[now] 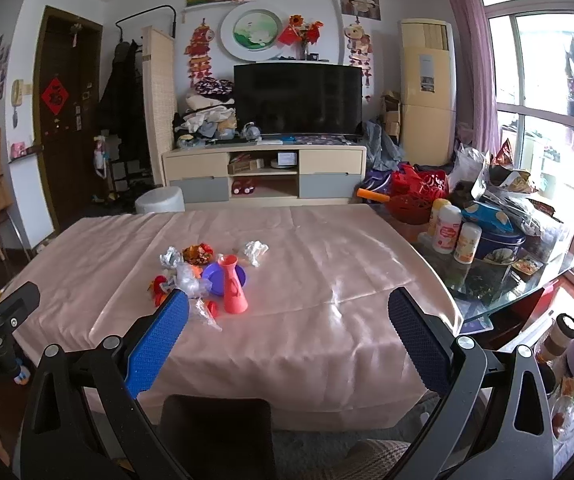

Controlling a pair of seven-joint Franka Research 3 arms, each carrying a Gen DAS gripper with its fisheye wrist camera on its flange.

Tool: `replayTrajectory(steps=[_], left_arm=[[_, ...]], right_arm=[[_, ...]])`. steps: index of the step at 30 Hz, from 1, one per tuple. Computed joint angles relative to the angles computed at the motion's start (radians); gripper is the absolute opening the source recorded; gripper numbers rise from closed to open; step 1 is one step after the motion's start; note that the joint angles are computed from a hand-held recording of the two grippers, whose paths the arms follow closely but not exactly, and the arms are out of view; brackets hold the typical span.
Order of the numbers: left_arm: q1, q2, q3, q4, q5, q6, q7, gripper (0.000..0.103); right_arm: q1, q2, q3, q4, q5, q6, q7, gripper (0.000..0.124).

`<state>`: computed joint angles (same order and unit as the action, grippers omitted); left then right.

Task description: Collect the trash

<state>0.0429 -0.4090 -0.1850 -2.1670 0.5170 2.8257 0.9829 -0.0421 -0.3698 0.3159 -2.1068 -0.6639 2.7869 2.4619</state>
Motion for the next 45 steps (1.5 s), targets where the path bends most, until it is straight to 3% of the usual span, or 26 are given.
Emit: replayTrajectory(steps=[45], left_arm=[[0.005,-0.020,-0.006,0.001,0.011,-0.002,-0.010,0.095]], right_arm=[[0.018,0.014,-0.004,0.019,-0.023,-0.006,0.025,0.100]])
